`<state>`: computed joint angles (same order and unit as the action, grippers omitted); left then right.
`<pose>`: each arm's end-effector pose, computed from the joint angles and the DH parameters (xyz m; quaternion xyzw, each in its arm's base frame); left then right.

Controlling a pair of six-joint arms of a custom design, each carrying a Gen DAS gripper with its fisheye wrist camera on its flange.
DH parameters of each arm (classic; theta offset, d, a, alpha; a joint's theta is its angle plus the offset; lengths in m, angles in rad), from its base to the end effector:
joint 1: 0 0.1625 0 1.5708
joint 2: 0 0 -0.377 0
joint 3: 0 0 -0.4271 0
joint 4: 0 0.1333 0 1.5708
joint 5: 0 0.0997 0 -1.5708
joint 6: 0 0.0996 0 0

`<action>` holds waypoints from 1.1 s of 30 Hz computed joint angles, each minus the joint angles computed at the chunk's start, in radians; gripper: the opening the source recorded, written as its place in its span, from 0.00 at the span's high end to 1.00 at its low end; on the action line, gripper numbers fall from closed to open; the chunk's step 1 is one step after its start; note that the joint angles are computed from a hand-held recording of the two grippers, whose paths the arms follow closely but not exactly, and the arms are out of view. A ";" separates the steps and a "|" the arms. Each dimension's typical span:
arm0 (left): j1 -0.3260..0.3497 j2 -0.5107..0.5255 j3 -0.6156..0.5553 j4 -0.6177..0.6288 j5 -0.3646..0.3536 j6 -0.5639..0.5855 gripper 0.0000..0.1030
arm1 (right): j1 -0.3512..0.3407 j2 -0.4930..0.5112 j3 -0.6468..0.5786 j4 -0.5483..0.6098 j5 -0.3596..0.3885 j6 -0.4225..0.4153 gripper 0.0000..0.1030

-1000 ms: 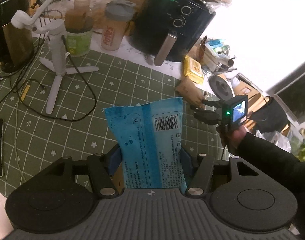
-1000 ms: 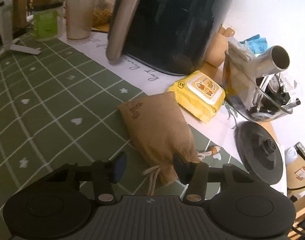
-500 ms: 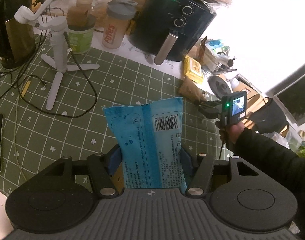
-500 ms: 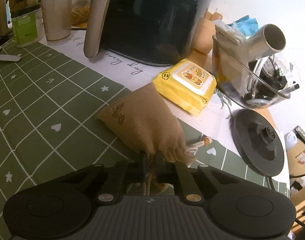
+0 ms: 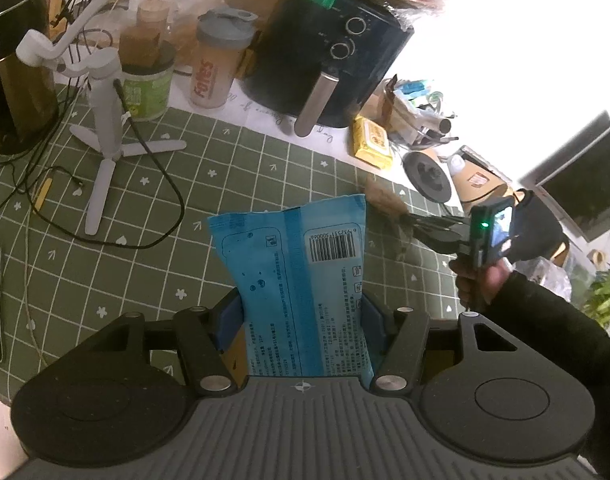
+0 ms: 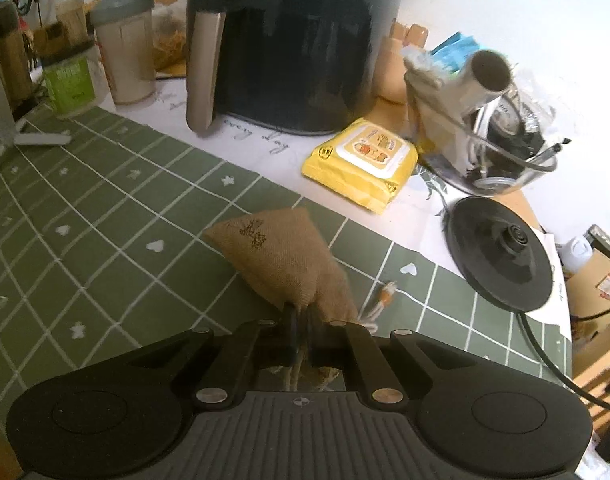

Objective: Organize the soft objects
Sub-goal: 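Grasp the burlap pouch with the right tool while the left tool holds the packet, then carry packet and pouch to the box and release the packet with the left tool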

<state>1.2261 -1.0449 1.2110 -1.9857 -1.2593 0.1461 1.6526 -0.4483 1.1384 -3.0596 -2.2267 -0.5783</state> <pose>-0.0926 -0.7428 0.3506 0.2195 0.9556 -0.1372 0.1410 0.1373 -0.7866 0.0704 0.1642 -0.8657 0.2839 0.3781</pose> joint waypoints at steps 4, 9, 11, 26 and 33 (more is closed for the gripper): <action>0.002 -0.003 -0.001 -0.001 -0.016 0.019 0.42 | 0.019 -0.056 0.074 -0.039 0.010 0.031 0.94; 0.003 -0.002 -0.006 -0.004 -0.034 0.043 0.42 | 0.051 -0.118 0.159 -0.092 0.019 0.071 0.94; 0.005 -0.004 -0.006 -0.006 -0.040 0.051 0.42 | 0.067 -0.144 0.198 -0.114 0.020 0.085 0.94; 0.015 -0.030 0.008 0.068 -0.079 0.104 0.42 | 0.193 -0.290 0.445 -0.251 -0.054 0.219 0.94; 0.013 -0.014 -0.013 0.117 -0.126 0.148 0.42 | 0.256 -0.328 0.523 -0.312 -0.104 0.266 0.94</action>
